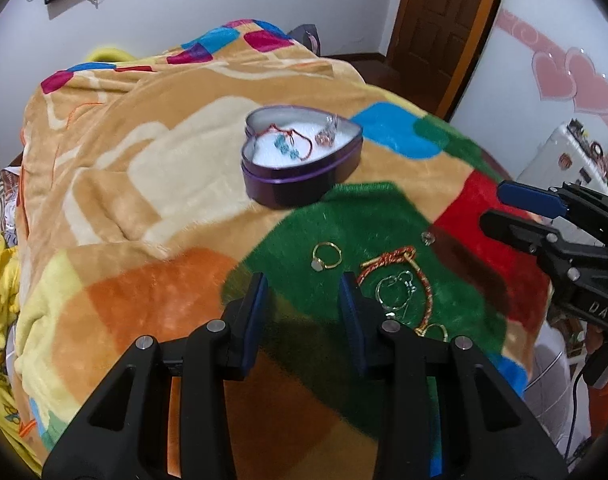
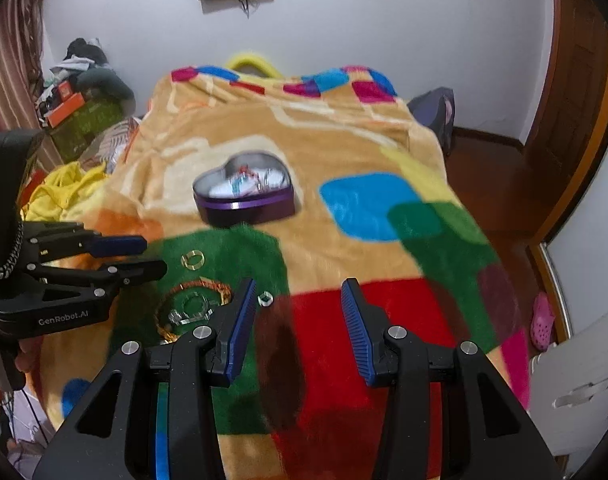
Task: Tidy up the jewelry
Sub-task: 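Grasp the small silver hoop earring with the right tool while the left tool grasps the gold ring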
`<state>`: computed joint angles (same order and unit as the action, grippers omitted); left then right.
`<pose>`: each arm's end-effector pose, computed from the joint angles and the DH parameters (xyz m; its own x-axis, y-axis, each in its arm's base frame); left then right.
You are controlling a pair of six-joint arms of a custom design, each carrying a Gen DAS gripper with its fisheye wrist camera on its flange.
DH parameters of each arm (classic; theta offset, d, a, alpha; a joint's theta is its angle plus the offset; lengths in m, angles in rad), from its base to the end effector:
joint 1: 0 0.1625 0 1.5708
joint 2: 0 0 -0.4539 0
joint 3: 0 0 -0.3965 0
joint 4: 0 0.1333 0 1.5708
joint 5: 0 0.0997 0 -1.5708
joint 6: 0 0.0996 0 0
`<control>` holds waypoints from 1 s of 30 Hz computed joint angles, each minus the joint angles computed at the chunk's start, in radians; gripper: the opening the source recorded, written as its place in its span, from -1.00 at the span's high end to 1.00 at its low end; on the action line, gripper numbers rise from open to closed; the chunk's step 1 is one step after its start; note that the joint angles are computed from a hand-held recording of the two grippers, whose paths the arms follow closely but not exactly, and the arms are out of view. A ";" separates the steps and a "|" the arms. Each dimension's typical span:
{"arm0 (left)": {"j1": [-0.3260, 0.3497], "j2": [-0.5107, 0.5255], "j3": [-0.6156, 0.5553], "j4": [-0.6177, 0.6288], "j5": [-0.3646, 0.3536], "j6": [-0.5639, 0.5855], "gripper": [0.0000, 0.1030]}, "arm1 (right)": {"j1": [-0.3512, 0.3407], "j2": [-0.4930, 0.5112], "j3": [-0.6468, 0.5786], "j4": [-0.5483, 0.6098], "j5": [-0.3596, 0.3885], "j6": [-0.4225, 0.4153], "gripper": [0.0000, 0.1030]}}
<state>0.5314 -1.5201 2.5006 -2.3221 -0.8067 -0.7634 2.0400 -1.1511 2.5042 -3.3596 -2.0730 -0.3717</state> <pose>-0.1772 -0.3387 0.1937 -0.7469 0.1661 -0.6439 0.4473 0.8420 -0.3017 0.2560 -0.3162 0.1528 -0.6651 -0.4941 0.5599 -0.6992 0.6752 -0.2347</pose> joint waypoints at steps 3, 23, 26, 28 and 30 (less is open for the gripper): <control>0.014 0.020 0.008 -0.034 -0.010 0.023 0.30 | -0.014 0.026 0.011 -0.015 0.003 -0.012 0.22; 0.081 0.097 0.009 -0.227 -0.040 0.155 0.68 | -0.054 0.092 0.002 -0.019 0.082 -0.059 0.80; 0.073 0.097 0.011 -0.225 -0.031 0.152 0.68 | -0.052 0.094 -0.002 -0.016 0.083 -0.063 0.80; 0.065 0.095 0.012 -0.219 -0.023 0.148 0.68 | -0.051 0.088 -0.001 -0.018 0.085 -0.060 0.80; 0.058 0.087 0.013 -0.210 -0.018 0.137 0.68 | -0.046 0.079 -0.001 -0.014 0.085 -0.055 0.80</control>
<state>0.5891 -1.4330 2.5141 -2.5317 -0.8244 -0.6259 1.9936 -1.0721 2.5035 -3.3734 -1.9880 -0.4269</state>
